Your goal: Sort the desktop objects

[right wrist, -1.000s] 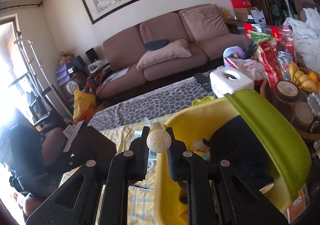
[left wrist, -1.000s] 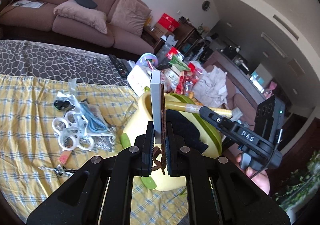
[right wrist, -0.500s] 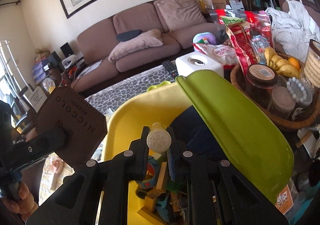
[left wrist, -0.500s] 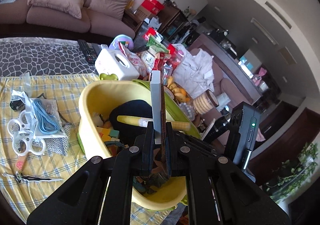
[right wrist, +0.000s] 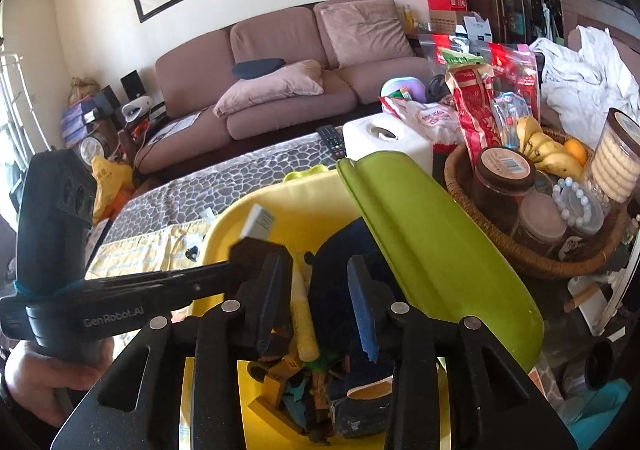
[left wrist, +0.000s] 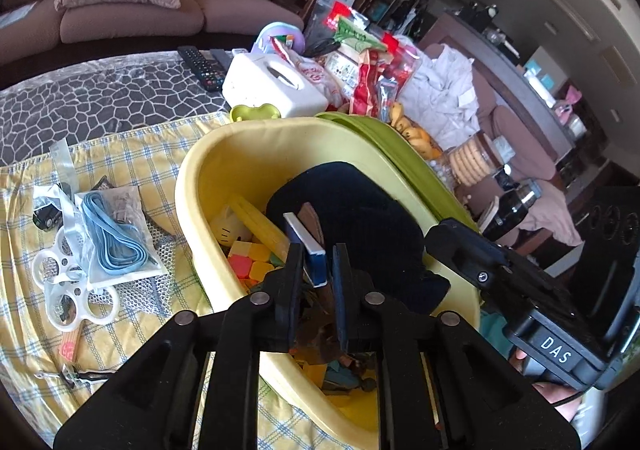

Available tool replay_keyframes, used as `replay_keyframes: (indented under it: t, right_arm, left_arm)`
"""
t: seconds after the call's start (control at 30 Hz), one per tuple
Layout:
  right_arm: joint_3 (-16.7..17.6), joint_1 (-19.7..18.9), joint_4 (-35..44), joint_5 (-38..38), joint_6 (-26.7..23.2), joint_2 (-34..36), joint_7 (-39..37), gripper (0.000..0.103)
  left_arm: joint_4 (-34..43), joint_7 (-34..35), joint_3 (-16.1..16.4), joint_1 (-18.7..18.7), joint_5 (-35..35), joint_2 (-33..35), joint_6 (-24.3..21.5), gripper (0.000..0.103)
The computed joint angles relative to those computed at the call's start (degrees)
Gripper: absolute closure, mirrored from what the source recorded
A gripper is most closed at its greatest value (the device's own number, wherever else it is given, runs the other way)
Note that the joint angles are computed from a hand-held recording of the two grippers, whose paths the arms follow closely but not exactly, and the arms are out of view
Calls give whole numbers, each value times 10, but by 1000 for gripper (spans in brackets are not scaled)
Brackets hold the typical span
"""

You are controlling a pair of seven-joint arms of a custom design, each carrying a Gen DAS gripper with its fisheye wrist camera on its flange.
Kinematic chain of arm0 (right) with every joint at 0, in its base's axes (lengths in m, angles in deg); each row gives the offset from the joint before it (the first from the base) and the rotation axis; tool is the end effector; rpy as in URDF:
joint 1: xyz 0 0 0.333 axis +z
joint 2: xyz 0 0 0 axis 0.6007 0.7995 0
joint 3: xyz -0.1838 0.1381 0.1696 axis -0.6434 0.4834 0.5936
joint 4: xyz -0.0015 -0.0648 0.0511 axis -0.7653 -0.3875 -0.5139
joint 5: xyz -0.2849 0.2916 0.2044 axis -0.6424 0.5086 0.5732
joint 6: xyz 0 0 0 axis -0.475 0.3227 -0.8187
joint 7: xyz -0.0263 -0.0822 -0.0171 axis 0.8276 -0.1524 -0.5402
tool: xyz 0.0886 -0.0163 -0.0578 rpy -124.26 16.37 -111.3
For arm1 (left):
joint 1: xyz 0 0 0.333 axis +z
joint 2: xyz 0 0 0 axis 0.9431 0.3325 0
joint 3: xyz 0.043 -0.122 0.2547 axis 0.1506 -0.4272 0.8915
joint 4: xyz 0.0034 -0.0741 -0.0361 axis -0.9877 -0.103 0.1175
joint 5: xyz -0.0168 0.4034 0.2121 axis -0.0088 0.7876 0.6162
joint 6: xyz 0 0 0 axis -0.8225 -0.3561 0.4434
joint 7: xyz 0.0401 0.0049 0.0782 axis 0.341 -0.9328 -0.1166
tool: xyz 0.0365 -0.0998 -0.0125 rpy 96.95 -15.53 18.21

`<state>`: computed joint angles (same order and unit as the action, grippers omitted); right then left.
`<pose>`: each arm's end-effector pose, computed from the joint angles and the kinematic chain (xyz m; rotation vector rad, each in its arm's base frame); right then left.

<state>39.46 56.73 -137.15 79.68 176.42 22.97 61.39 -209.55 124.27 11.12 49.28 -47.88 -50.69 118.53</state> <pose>0.4931 0.1588 0.5780 -1.8377 1.2773 -0.3578 0.5018 -0.2255 0.5551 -2.0317 1.8938 -1.2407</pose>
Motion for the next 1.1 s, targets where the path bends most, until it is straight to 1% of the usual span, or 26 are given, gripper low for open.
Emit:
replay_keyframes:
  t: [0.03,0.07,0.1,0.17,0.27,0.33,0.37,0.4,0.43,0.53,0.57,0.6,0.63,0.67,0.83,0.93,0.97,1.03,1.1]
  right_arm:
    - [-1,1,1,2,0,0,0,67]
    - [-2,2,2,3,0,1,-1,67]
    - [1,1,2,2,-1,1,1,66]
    - [4,1,2,-2,-2,1,3,64]
    - [7,6,1,-3,2,0,3,61]
    - [11,8,-2,-5,8,-3,3,56]
    - [13,9,-3,-7,11,-3,4,51]
    - [13,12,-3,-6,14,-3,4,46]
    - [13,16,-3,-5,16,-3,3,44]
    - [12,25,-3,-1,21,-2,-1,36]
    - [12,29,-5,1,24,-3,-3,29]
    - [13,33,-5,4,26,-3,-4,22]
    - [13,37,-6,7,29,-4,-6,21]
    - [13,42,-7,10,31,-5,-8,21]
    - [24,59,-8,10,35,-7,-15,14]
    - [29,71,-10,13,47,-8,-17,6]
    - [30,77,-12,15,54,-9,-18,1]
    - [27,91,-14,23,63,-10,-28,1]
    - [30,97,-16,22,68,-10,-31,1]
  left_arm:
    - [-5,-7,-5,4,7,-6,4,73]
    - [-7,-15,-10,9,16,-11,6,68]
    - [-11,-26,-16,15,29,-18,7,61]
    - [-23,-53,-30,30,66,-36,7,55]
    - [-42,-91,-43,45,117,-67,4,46]
    - [-60,-116,-49,52,147,-94,1,36]
    - [-67,-126,-50,54,161,-106,-1,34]
    - [-75,-137,-52,57,174,-119,-3,29]
    - [-86,-149,-55,61,188,-136,-5,27]
    - [-116,-186,-63,73,226,-183,-17,15]
    - [-127,-197,-65,77,238,-199,-21,9]
    - [-139,-206,-65,80,249,-215,-25,7]
    - [-150,-216,-66,83,259,-231,-34,6]
    - [-161,-225,-66,85,268,-246,-42,0]
    - [-215,-256,-53,84,286,-317,-82,0]
    - [-242,-276,-56,91,297,-359,-110,0]
    - [-250,-283,-58,94,301,-371,-118,0]
    - [-267,-298,-61,99,310,-400,-133,0]
    - [-284,-311,-62,103,318,-426,-145,0]
